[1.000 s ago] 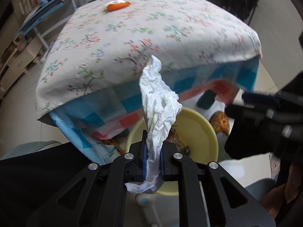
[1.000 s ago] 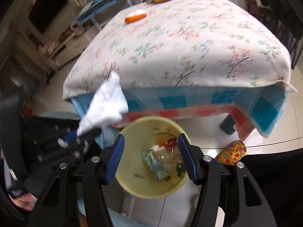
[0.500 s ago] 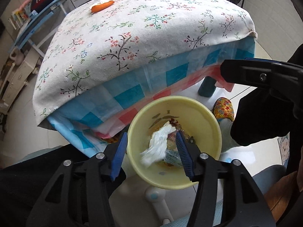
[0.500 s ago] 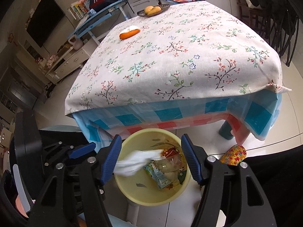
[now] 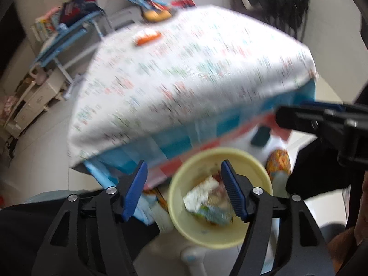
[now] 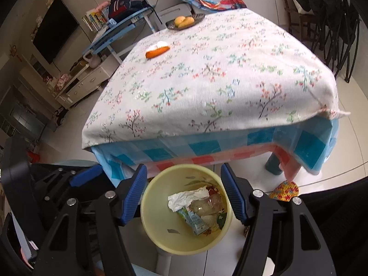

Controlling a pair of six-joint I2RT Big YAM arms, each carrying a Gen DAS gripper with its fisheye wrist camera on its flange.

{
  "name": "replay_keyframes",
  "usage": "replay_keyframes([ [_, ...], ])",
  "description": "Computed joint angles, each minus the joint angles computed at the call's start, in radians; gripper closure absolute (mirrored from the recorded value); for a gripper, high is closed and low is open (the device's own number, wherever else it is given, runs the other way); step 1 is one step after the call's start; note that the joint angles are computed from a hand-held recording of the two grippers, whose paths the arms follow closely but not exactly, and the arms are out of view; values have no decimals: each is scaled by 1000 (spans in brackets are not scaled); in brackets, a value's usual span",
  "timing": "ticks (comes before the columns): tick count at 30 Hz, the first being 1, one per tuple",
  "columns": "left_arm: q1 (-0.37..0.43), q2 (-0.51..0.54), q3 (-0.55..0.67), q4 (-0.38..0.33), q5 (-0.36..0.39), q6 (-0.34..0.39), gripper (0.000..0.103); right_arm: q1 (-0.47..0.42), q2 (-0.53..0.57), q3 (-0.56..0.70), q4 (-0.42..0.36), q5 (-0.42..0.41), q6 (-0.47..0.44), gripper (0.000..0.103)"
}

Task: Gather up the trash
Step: 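Move both grippers back over the table toward the orange peel and tissue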

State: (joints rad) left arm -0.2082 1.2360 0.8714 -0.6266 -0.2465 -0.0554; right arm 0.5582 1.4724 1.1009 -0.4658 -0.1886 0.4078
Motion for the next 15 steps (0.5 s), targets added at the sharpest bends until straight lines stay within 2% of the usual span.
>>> replay_keyframes([
  [3, 42, -22, 0, 70, -12, -21, 31, 0, -15, 15, 28, 27, -16, 34],
  [5, 66, -17, 23, 70, -38, -50, 30, 0, -18, 32, 43, 44, -35, 34],
  [7, 109, -26, 48, 90, -12, -86, 28, 0, -7, 64, 51, 59, -67, 32],
  [9, 139, -24, 73, 108, -19, -90, 24, -7, 16, 98, 42, 65, -90, 31],
  [15, 227, 21, 154, 131, 10, -95, 23, -13, 75, 194, 35, 70, -135, 31],
])
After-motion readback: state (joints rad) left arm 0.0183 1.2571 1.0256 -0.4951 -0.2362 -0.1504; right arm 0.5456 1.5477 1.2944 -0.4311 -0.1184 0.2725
